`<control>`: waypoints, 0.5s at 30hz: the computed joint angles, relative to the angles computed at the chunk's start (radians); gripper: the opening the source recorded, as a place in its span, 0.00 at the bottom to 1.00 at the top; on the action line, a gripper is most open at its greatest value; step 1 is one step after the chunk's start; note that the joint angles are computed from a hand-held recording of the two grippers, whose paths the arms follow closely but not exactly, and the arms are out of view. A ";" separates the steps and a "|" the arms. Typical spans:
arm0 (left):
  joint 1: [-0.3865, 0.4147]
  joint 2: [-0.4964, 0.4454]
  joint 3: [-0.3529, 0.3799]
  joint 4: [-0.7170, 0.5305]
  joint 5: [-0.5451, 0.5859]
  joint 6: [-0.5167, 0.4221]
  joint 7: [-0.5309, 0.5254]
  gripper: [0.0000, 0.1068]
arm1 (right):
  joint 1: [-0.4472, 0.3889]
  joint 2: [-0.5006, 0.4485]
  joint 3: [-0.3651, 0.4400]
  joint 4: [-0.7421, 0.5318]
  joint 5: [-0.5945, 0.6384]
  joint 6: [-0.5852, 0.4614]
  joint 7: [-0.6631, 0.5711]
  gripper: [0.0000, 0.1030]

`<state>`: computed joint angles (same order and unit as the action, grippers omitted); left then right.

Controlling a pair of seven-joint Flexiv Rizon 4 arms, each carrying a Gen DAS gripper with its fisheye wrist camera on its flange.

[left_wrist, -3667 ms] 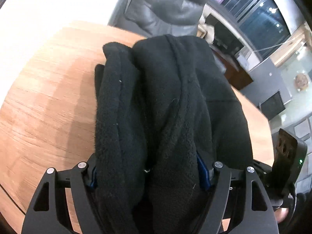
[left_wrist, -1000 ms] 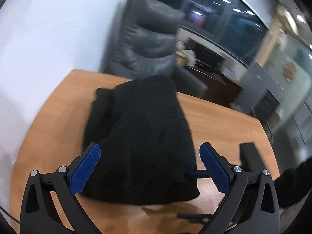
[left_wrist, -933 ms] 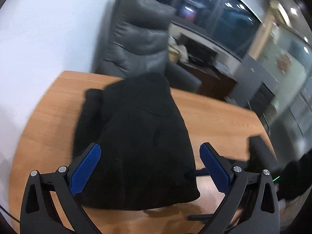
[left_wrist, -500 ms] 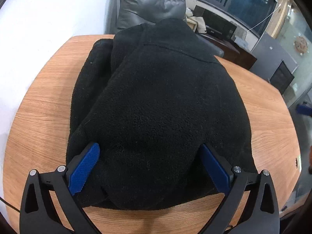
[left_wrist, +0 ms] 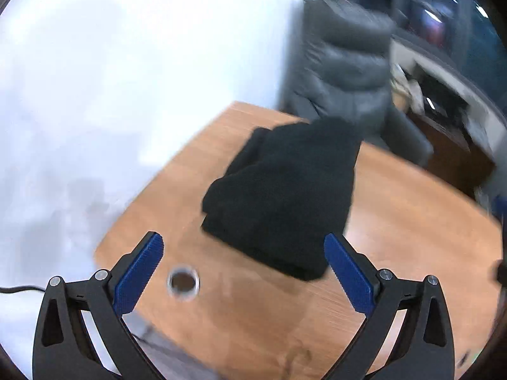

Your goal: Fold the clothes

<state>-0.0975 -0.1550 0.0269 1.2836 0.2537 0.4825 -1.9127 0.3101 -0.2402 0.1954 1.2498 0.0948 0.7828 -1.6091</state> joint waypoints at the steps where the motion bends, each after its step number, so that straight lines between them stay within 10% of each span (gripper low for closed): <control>1: -0.032 0.024 -0.004 -0.031 0.049 -0.083 -0.080 0.96 | 0.001 0.017 -0.001 0.007 -0.011 -0.011 0.004 0.94; 8: -0.189 0.092 -0.124 -0.215 0.351 -0.531 -0.364 0.96 | 0.009 0.131 -0.008 0.067 -0.078 -0.116 0.046 0.94; 15: -0.237 0.134 -0.161 -0.223 0.398 -0.599 -0.436 0.96 | 0.015 0.195 -0.008 0.118 -0.120 -0.139 0.050 0.94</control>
<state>-0.3347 -0.0211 -0.1339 1.0603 0.6518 -0.1164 -2.3487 0.3253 -0.0448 0.1872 1.3678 -0.0251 0.6440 -1.5594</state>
